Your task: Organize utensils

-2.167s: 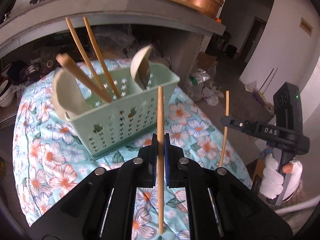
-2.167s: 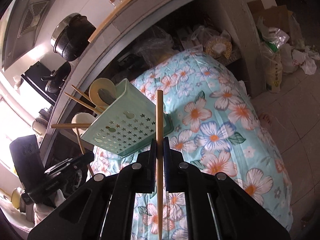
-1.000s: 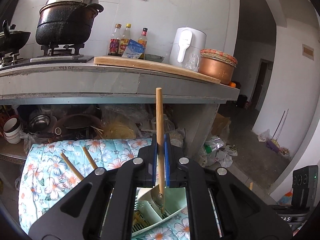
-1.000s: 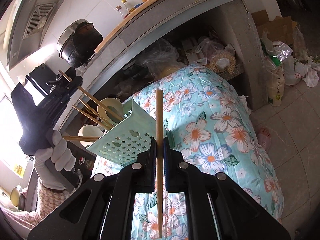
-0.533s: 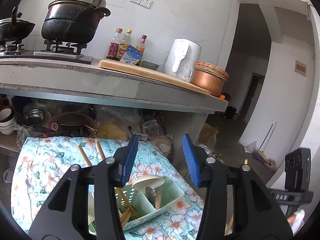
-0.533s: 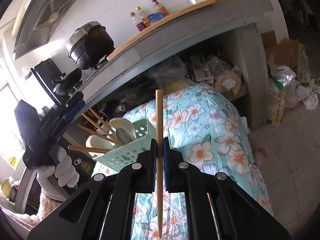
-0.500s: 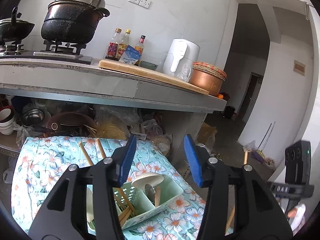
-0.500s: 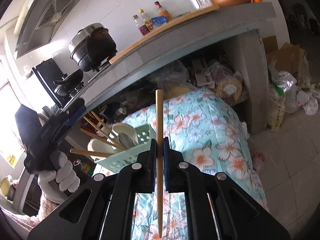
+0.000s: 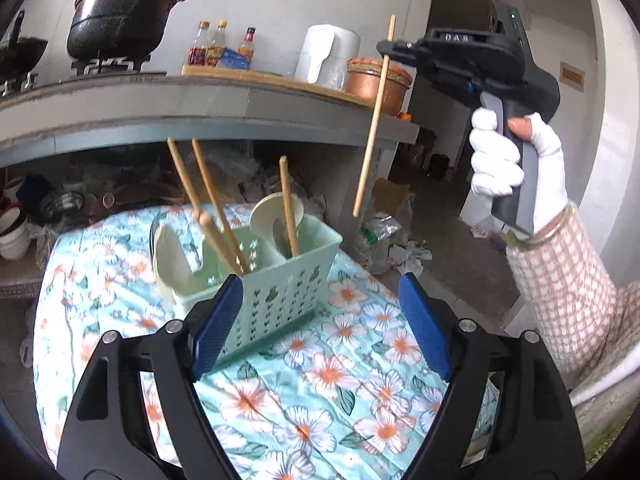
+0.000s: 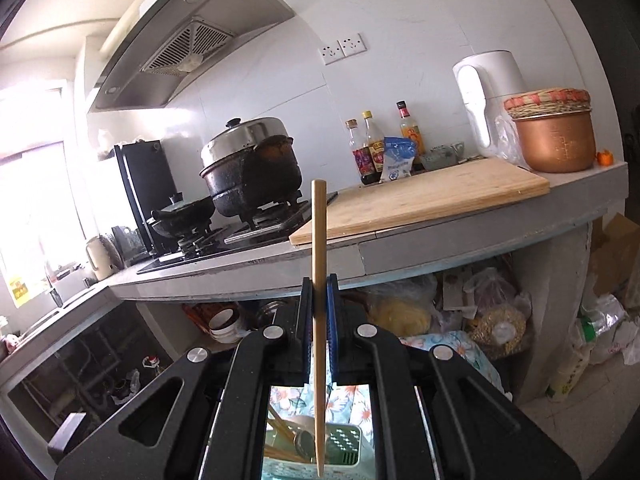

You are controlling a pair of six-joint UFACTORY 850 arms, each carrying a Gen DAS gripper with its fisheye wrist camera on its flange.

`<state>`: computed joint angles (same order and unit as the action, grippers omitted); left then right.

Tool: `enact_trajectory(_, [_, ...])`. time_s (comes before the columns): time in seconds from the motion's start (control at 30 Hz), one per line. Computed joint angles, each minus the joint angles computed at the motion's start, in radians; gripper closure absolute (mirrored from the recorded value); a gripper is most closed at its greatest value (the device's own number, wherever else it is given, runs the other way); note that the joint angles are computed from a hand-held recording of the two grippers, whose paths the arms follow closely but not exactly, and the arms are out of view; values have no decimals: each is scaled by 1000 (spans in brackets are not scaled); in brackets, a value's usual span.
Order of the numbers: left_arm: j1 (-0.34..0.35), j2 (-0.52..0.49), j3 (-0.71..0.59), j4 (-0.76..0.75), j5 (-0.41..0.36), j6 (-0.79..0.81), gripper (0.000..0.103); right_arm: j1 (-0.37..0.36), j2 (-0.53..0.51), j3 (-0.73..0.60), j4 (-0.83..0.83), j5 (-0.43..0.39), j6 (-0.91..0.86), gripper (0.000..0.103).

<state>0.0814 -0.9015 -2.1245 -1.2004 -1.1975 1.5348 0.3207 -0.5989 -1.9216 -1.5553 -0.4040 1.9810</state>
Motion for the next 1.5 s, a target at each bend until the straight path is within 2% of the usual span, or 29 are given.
enact_trajectory(0.1, [0,-14,1,40,23,-74,27,-5,-88,-113,126,1,-157,96])
enact_trajectory(0.2, [1,-18,13,52,55,-103,27,-9,-147,-159,169,9,-226,96])
enact_trajectory(0.27, [1,-28,4,66,62,-138,27,-9,-184,-190,259,-11,-331,96])
enact_trajectory(0.37, [0,-29,7,70,83,-156,27,-15,-205,-194,376,-5,-441,95])
enact_trajectory(0.43, [-2,-24,15,67,100,-158,27,-13,-198,-178,390,-14,-461,95])
enact_trajectory(0.47, [-4,-22,14,68,108,-163,27,-11,-192,-163,367,-17,-442,93])
enact_trajectory(0.53, [-4,-14,24,64,130,-164,25,-8,-160,-114,291,-11,-367,80])
enact_trajectory(0.6, [-8,1,45,53,158,-160,23,-5,-121,-55,192,-6,-258,73])
enact_trajectory(0.73, [-12,39,95,32,233,-159,20,9,-27,80,16,-16,-45,69])
enact_trajectory(0.83, [-17,94,165,12,346,-145,14,27,60,208,-145,-16,157,59])
enact_trajectory(0.87, [-20,118,196,1,393,-131,13,35,86,245,-177,-19,196,57])
enact_trajectory(0.93, [-29,164,257,-26,495,-92,11,58,127,304,-181,-32,206,46])
enact_trajectory(1.0, [-42,222,337,-93,633,-22,8,83,149,335,-109,-44,128,39])
enact_trajectory(1.03, [-47,239,359,-121,672,3,8,99,154,342,-44,-65,59,35])
enact_trajectory(1.1, [-46,252,367,-115,667,-8,8,129,152,343,83,-124,-67,30])
enact_trajectory(1.23, [-59,264,361,37,669,-182,8,175,129,325,311,-243,-264,24])
enact_trajectory(1.37, [-85,301,414,153,769,-296,8,194,131,344,422,-282,-329,22])
enact_trajectory(1.5, [-104,341,469,203,849,-364,8,202,148,374,451,-304,-318,22])
